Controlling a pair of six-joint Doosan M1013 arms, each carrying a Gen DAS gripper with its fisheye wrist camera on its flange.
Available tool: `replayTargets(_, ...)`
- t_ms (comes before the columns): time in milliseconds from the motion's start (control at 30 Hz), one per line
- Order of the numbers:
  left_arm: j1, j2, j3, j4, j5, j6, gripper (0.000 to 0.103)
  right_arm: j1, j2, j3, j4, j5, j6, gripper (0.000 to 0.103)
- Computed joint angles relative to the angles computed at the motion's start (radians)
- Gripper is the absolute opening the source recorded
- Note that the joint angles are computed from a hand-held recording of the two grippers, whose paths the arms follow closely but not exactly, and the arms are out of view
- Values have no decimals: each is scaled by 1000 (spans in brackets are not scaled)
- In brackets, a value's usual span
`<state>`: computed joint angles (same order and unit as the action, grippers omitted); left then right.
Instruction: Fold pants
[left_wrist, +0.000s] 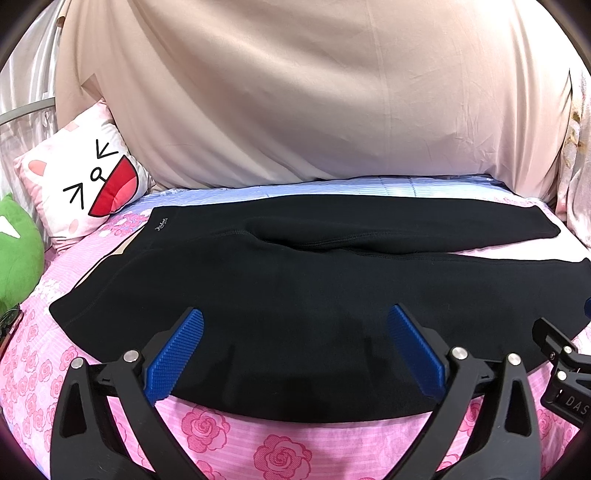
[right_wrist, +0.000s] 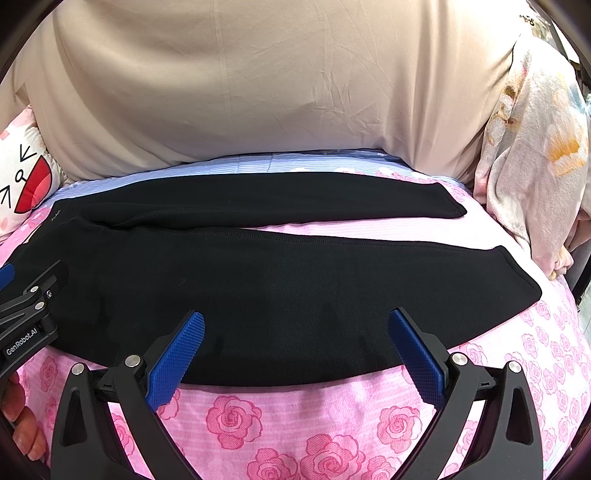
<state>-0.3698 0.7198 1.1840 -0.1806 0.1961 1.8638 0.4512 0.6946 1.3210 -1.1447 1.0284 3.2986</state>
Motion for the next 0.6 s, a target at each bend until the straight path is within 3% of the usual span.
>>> replayTargets(167, 2, 1, -4, -12, 5, 3, 98, -4, -9, 15, 11, -37, 11, 98)
replayTargets(267, 4, 3, -11, -32, 17, 11, 98, -17, -44, 69, -10, -143, 62, 98)
replayTargets(367, 7, 7, -24, -35, 46, 8, 98, -32, -63, 79, 3, -111, 23, 98)
replayTargets(467, 12, 12, -47, -51, 83, 30, 98, -72, -101, 106, -4, -83, -26, 98)
replayTargets(600, 27, 22, -92, -110, 124, 104, 98, -177, -142, 137, -6, -110, -136, 98)
